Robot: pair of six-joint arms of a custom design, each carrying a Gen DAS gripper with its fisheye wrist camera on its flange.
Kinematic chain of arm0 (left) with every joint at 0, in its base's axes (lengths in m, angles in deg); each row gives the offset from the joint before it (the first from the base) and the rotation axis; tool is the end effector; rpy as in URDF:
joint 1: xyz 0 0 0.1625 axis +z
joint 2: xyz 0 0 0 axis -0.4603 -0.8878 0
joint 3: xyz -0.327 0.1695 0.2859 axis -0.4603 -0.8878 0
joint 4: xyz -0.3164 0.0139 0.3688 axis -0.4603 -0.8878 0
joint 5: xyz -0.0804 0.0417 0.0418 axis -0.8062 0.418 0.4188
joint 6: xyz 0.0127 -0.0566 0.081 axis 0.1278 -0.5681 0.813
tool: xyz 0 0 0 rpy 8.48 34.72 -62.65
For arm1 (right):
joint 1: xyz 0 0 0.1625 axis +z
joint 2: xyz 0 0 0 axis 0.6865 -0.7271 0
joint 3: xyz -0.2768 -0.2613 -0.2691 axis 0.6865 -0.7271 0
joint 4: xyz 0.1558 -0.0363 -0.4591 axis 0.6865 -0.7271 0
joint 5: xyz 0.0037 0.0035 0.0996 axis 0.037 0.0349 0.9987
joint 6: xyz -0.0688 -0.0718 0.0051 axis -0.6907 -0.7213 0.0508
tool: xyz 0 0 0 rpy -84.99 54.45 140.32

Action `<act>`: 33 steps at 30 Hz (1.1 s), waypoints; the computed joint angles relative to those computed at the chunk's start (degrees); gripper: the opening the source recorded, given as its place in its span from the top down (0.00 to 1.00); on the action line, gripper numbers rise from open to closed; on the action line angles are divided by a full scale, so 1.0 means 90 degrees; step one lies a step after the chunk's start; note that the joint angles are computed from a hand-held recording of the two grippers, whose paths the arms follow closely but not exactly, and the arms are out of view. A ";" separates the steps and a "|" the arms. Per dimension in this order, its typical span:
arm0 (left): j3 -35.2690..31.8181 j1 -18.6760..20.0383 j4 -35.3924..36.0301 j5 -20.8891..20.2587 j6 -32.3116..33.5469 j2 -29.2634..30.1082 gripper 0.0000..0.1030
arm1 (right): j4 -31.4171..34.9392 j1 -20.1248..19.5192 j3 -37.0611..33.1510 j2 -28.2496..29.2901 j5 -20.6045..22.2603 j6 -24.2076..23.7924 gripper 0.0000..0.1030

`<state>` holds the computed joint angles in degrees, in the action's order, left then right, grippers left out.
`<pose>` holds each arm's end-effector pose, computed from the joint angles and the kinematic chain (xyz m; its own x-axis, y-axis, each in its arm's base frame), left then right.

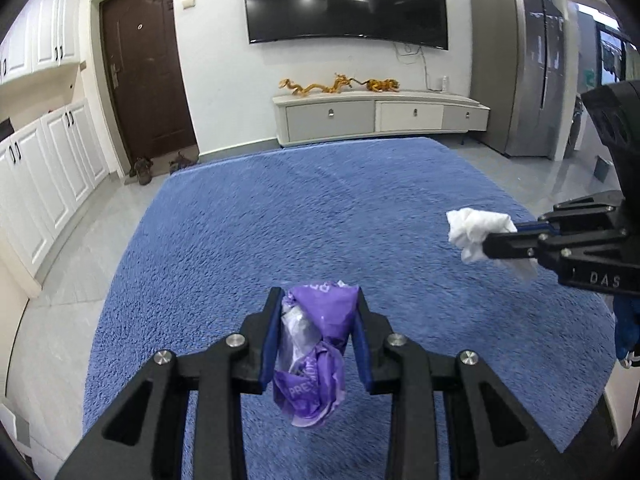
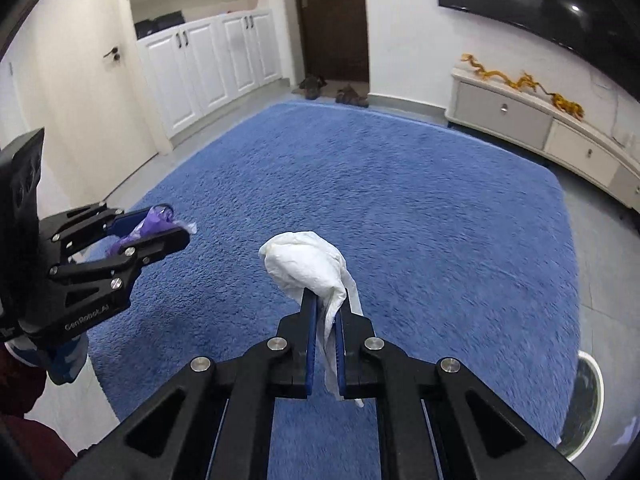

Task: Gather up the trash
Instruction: 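Carry both items over the bin and open both tools to drop them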

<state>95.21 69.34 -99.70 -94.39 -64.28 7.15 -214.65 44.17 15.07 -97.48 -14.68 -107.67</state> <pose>-0.4574 -0.7051 0.0310 -0.6548 0.0970 -0.7496 0.6214 0.6336 -0.4608 0.0785 -0.7999 0.3922 -0.6162 -0.6039 0.5056 -0.7547 0.6364 -0.1595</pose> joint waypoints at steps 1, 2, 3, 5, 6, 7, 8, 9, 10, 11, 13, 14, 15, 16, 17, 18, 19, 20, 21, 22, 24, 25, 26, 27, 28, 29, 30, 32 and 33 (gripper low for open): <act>0.0029 -0.0028 -0.0006 0.0013 -0.0001 -0.0005 0.71 | -0.0042 -0.0017 0.0051 -0.0060 0.0042 0.0037 0.93; 0.0001 -0.0053 0.0005 0.0022 0.0018 0.0020 0.71 | -0.0080 -0.0036 0.0095 -0.0119 0.0084 0.0064 0.93; -0.0032 -0.0077 0.0024 0.0026 0.0028 0.0047 0.71 | -0.0118 -0.0059 0.0127 -0.0171 0.0129 0.0086 0.92; -0.0068 -0.0123 0.0039 0.0030 0.0045 0.0093 0.71 | -0.0189 -0.0089 0.0174 -0.0237 0.0188 0.0116 0.93; -0.0084 -0.0147 0.0053 0.0032 0.0056 0.0116 0.71 | -0.0263 -0.0105 0.0266 -0.0308 0.0219 0.0130 0.93; -0.0117 -0.0155 0.0065 0.0030 0.0085 0.0143 0.71 | -0.0314 -0.0133 0.0313 -0.0366 0.0258 0.0135 0.93; -0.0173 -0.0179 0.0097 0.0037 0.0122 0.0188 0.71 | -0.0355 -0.0164 0.0345 -0.0418 0.0295 0.0141 0.92; -0.0206 -0.0193 0.0112 0.0038 0.0155 0.0217 0.71 | -0.0389 -0.0201 0.0368 -0.0457 0.0333 0.0151 0.92; -0.0252 -0.0211 0.0144 0.0045 0.0181 0.0255 0.71 | -0.0403 -0.0230 0.0382 -0.0496 0.0362 0.0163 0.92; -0.0316 -0.0234 0.0198 0.0057 0.0199 0.0306 0.71 | -0.0460 -0.0266 0.0431 -0.0558 0.0386 0.0182 0.92; -0.0446 -0.0273 0.0339 0.0068 0.0200 0.0398 0.71 | -0.0553 -0.0338 0.0463 -0.0637 0.0409 0.0196 0.92; -0.0509 -0.0284 0.0404 0.0068 0.0200 0.0441 0.71 | -0.0571 -0.0379 0.0459 -0.0670 0.0433 0.0211 0.92; -0.0595 -0.0296 0.0499 0.0062 0.0195 0.0497 0.71 | -0.0577 -0.0418 0.0448 -0.0693 0.0460 0.0233 0.92; -0.0662 -0.0302 0.0580 0.0049 0.0190 0.0538 0.71 | -0.0603 -0.0466 0.0453 -0.0732 0.0492 0.0256 0.92; -0.0729 -0.0311 0.0665 0.0039 0.0180 0.0580 0.71 | -0.0644 -0.0504 0.0454 -0.0751 0.0507 0.0266 0.92; -0.0827 -0.0321 0.0782 0.0022 0.0174 0.0642 0.71 | -0.0711 -0.0546 0.0472 -0.0784 0.0512 0.0275 0.92; -0.0892 -0.0316 0.0838 0.0007 0.0196 0.0680 0.71 | -0.0770 -0.0600 0.0469 -0.0809 0.0518 0.0289 0.92; -0.1015 -0.0325 0.0959 -0.0010 0.0213 0.0759 0.71 | -0.0797 -0.0663 0.0446 -0.0829 0.0546 0.0325 0.92; -0.1095 -0.0328 0.1039 -0.0029 0.0239 0.0811 0.71 | -0.0819 -0.0702 0.0447 -0.0843 0.0574 0.0363 0.92; -0.1231 -0.0334 0.1160 -0.0060 0.0303 0.0901 0.71 | -0.0837 -0.0774 0.0435 -0.0870 0.0633 0.0435 0.92; -0.1488 -0.0357 0.1372 -0.0103 0.0394 0.1076 0.71 | -0.0888 -0.0885 0.0407 -0.0904 0.0711 0.0549 0.92; -0.1585 -0.0366 0.1465 -0.0134 0.0425 0.1146 0.71 | -0.0936 -0.0953 0.0399 -0.0926 0.0750 0.0615 0.92; -0.1682 -0.0372 0.1558 -0.0164 0.0446 0.1211 0.71 | -0.0975 -0.1016 0.0396 -0.0950 0.0783 0.0656 0.92; -0.1850 -0.0381 0.1701 -0.0203 0.0477 0.1317 0.71 | -0.1035 -0.1081 0.0392 -0.0972 0.0808 0.0697 0.92; -0.1974 -0.0390 0.1800 -0.0236 0.0492 0.1399 0.71 | -0.1096 -0.1140 0.0388 -0.0990 0.0823 0.0734 0.92; -0.2125 -0.0401 0.1926 -0.0292 0.0499 0.1497 0.71 | -0.1142 -0.1190 0.0379 -0.1002 0.0834 0.0769 0.92; -0.2270 -0.0400 0.2042 -0.0361 0.0505 0.1581 0.71 | -0.1228 -0.1267 0.0367 -0.1020 0.0833 0.0815 0.92; -0.2673 -0.0385 0.2432 -0.0641 0.0430 0.1790 0.71 | -0.1344 -0.1378 0.0340 -0.1032 0.0797 0.0845 0.92; -0.2919 -0.0365 0.2674 -0.0842 0.0357 0.1913 0.71 | -0.1380 -0.1441 0.0312 -0.1030 0.0781 0.0854 0.92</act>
